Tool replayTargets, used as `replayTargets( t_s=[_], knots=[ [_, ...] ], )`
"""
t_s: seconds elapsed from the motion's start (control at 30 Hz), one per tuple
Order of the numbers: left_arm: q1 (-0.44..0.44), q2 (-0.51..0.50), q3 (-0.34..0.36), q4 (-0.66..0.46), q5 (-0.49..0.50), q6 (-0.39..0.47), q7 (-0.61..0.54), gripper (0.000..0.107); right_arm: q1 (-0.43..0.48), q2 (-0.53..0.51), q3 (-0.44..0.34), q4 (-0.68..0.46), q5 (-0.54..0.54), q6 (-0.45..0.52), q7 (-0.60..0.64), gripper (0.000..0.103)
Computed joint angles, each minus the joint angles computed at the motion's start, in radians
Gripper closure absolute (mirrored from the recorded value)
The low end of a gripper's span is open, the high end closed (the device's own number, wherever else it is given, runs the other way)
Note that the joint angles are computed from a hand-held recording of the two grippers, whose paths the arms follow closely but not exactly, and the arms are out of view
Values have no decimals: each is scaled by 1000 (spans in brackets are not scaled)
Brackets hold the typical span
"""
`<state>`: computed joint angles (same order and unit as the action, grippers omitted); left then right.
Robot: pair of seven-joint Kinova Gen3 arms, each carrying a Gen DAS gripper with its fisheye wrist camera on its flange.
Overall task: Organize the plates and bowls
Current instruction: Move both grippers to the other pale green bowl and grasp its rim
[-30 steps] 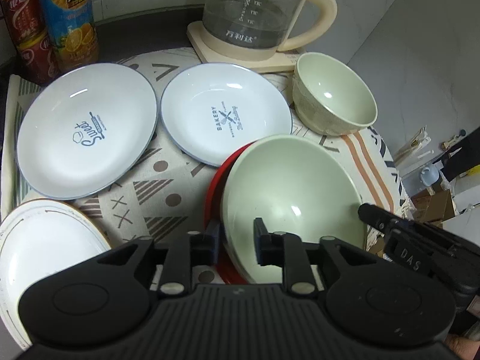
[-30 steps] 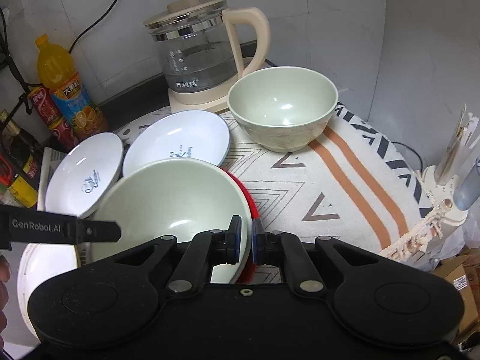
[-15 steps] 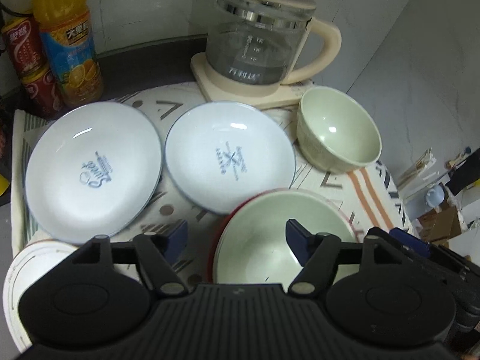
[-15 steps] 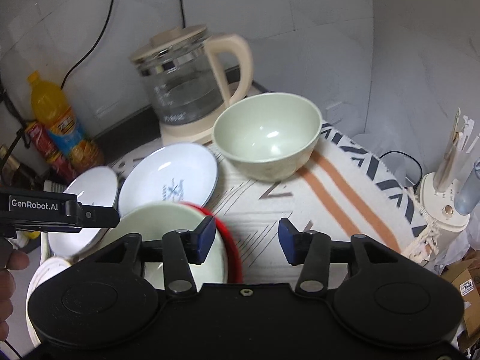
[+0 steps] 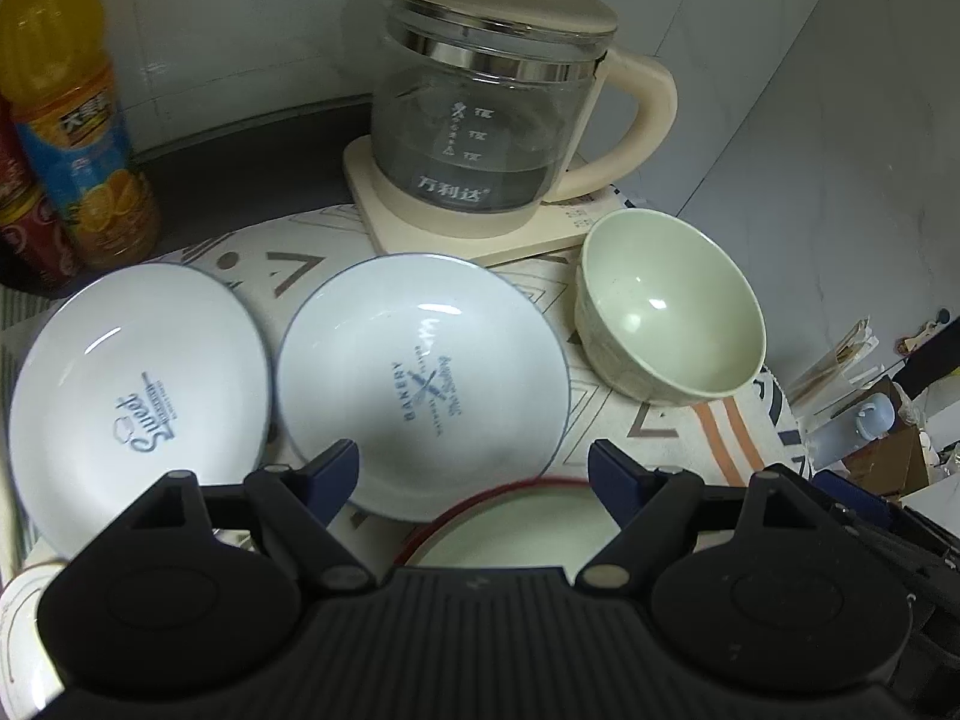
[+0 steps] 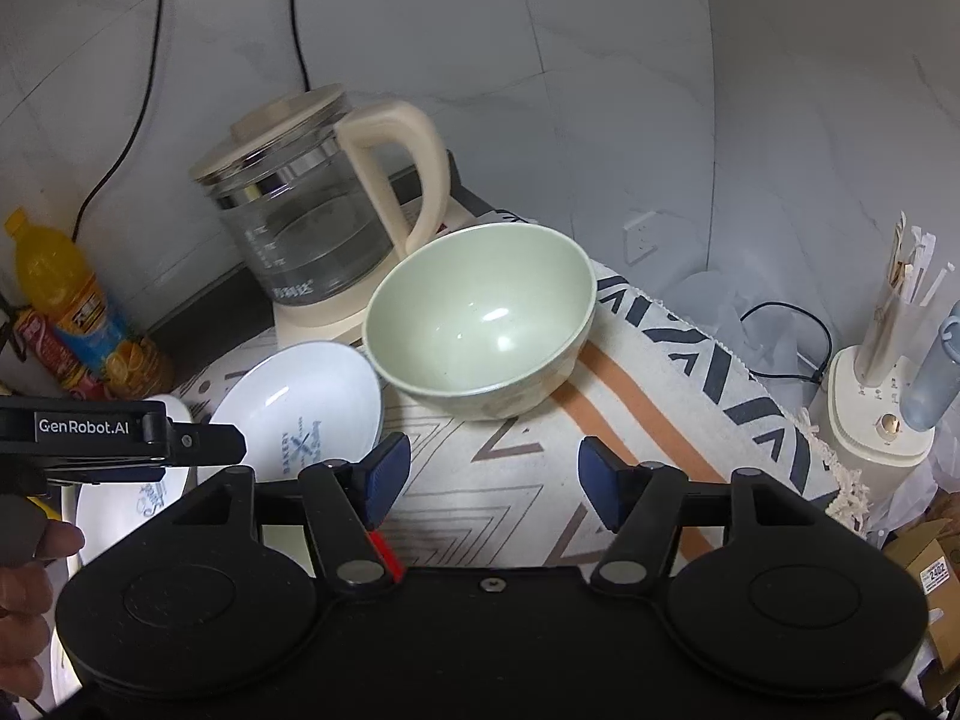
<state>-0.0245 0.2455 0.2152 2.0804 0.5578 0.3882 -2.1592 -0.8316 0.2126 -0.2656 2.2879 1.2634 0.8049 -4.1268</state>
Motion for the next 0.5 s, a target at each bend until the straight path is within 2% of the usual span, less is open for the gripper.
replayTargets(
  t_s=[0.13, 0.27, 0.5],
  knots=[
    [30, 23, 5, -23, -14, -15, 23, 26, 50, -16, 22, 22, 45, -78, -56, 41],
    [70, 55, 2, -58, -62, -23, 83, 26, 87, -8, 33, 0, 26, -96, -13, 41],
    [105, 129, 31, -121, -121, -59, 178, 26, 144, 20, 72, -12, 39, -157, -27, 41]
  ],
)
